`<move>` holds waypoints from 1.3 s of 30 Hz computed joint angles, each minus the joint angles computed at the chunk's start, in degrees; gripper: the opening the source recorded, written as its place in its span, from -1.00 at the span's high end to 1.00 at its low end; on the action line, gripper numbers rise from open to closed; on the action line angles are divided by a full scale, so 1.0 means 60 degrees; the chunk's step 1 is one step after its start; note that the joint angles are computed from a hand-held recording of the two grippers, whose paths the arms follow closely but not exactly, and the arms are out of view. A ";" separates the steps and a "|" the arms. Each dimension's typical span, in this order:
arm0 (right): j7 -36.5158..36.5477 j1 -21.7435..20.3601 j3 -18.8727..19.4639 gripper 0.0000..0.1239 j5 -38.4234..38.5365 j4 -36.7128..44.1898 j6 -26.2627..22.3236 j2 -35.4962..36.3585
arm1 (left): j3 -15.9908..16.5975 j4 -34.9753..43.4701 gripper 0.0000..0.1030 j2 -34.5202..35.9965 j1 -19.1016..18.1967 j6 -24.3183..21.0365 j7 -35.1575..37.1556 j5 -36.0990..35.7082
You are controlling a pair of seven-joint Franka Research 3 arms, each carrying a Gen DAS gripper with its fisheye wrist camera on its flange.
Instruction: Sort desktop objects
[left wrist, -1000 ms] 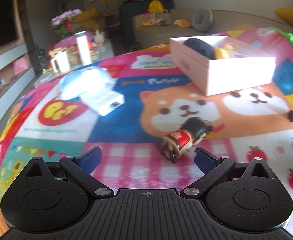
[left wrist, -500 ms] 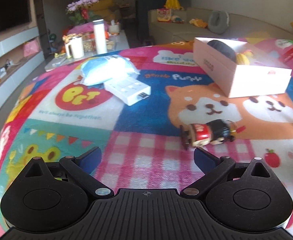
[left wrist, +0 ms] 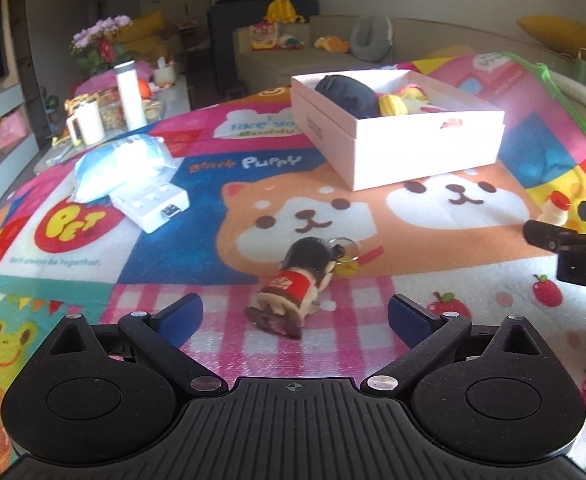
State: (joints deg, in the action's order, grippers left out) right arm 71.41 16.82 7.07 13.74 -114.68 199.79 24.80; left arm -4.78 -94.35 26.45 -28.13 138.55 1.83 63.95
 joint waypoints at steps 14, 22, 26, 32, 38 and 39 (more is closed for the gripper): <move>0.0024 0.0038 -0.0029 -0.45 0.0000 -0.0011 0.0053 0.0006 | -0.0243 -0.1528 -0.97 -0.1276 0.0613 -0.2038 -0.1155 0.0081; 0.0013 0.0057 -0.0044 -0.45 0.0014 -0.0010 0.0043 0.0002 | -0.0504 -0.1999 -0.97 -0.1538 0.1137 0.0562 -0.2038 0.1015; -0.0031 0.0125 -0.0103 -0.45 0.0074 -0.0009 0.0053 0.0002 | -0.0456 -0.0726 -0.97 -0.0527 0.0752 0.0374 -0.1182 0.0947; -0.0111 0.0116 -0.0081 -0.45 0.0059 -0.0011 0.0127 0.0019 | -0.0074 0.0266 -0.75 0.0244 0.0261 -0.0403 -0.0416 0.0208; -0.0804 0.0896 -0.0829 -0.14 0.0507 0.0316 -0.0757 -0.0042 | 0.0111 -0.0011 -0.36 0.0023 0.0250 0.0058 -0.0593 0.0213; -0.0883 0.1078 -0.1018 -0.10 0.0620 0.0420 -0.0982 -0.0033 | 0.0114 -0.0040 -0.36 -0.0004 0.0239 0.0107 -0.0598 0.0254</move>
State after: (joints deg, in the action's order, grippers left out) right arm 66.11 23.28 0.96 17.45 -112.16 193.90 24.60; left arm -4.10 -94.59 26.43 -26.70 139.20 -1.76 65.47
